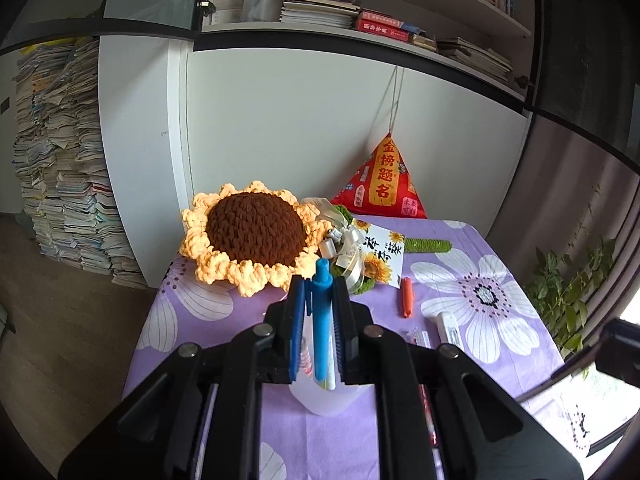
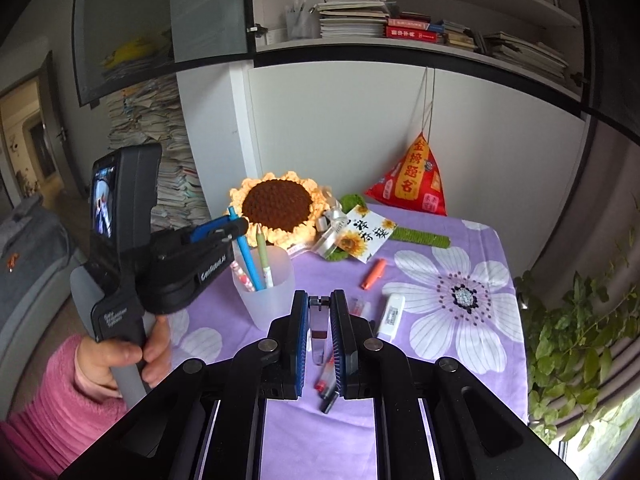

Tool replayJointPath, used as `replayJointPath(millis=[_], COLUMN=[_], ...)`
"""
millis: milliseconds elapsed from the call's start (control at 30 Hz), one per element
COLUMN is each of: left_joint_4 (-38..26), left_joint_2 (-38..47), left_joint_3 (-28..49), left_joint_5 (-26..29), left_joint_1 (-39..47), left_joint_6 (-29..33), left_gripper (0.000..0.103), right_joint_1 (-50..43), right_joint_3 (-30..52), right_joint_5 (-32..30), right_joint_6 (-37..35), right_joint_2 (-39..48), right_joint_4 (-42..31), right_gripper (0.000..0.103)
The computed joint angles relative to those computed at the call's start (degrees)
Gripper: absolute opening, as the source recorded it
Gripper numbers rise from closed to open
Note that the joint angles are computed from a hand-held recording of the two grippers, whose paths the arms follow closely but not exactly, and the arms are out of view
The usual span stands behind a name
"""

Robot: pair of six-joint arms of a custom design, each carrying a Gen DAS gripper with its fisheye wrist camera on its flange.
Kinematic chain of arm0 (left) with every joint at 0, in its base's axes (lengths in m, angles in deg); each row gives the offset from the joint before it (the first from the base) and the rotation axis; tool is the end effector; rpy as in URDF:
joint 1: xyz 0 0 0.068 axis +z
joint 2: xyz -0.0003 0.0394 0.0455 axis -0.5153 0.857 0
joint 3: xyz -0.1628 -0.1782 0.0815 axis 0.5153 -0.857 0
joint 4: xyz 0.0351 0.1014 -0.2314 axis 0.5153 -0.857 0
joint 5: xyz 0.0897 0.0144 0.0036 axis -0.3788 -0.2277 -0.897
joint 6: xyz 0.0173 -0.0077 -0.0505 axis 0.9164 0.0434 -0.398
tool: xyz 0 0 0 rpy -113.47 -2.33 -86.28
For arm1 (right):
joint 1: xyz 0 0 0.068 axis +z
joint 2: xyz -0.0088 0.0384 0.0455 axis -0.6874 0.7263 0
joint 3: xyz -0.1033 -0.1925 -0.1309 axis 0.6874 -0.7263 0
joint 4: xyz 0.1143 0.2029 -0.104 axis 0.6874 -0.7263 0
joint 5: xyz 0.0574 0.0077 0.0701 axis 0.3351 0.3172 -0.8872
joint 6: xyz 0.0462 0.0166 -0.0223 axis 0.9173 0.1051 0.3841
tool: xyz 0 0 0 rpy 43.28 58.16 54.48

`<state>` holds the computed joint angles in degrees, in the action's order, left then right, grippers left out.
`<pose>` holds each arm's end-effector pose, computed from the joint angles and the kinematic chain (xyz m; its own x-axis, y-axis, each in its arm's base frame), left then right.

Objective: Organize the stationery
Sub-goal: 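Carry the blue pen to the frosted cup and drop it in with the left tool, then lower the dark nail file into the frosted cup and open the right tool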

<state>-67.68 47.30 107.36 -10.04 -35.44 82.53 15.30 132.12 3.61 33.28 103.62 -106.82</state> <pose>0.2531 -0.0293 0.2343 -0.5441 0.0773 -0.8354 0.3190 0.9400 -0.1208 0.1488 0.2037 0.2812 -0.6185 -0.0275 -0.7853 -0.1074 0.9930 0.0498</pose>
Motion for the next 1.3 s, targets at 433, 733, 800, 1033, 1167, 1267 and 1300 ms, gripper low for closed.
replayJointPath(millis=[433,733,800,1033,1167,1267,1300], left_joint_4=[-4.1,-8.4,-8.8,-10.0,-9.8,-10.1,-9.9], left_joint_2=[-11.8,-12.6,-12.3,-13.1,-13.9,-13.5,-13.4], left_joint_3=[-6.1,-11.0,-11.5,-12.6,-13.7,-14.1,-14.3], left_joint_5=[8.2,13.1,14.1,16.0,16.6,16.6,16.2], left_joint_1=[12.3,21.8,23.4,26.0,26.7,26.4,26.1], left_joint_6=[1.1,7.3,8.2,10.5,11.7,12.8,12.9], left_gripper=[0.053,0.055,0.055,0.055,0.055,0.055,0.055], right_joint_1=[0.1,-0.6,-0.5,-0.7,-1.8,-3.6,-4.3], right_joint_3=[5.3,11.6,13.6,20.8,24.1,24.6,24.6], right_joint_5=[0.4,0.9,0.9,0.1,0.3,-2.3,-3.4], right_joint_6=[-0.3,-2.8,-3.9,-8.2,-8.9,-8.5,-8.2], right_joint_2=[4.1,8.8,10.1,16.7,21.7,23.7,24.2], right_joint_4=[-1.4,-0.2,0.4,3.0,3.3,3.8,4.1], right_gripper=[0.012,0.012,0.012,0.012,0.012,0.012,0.012])
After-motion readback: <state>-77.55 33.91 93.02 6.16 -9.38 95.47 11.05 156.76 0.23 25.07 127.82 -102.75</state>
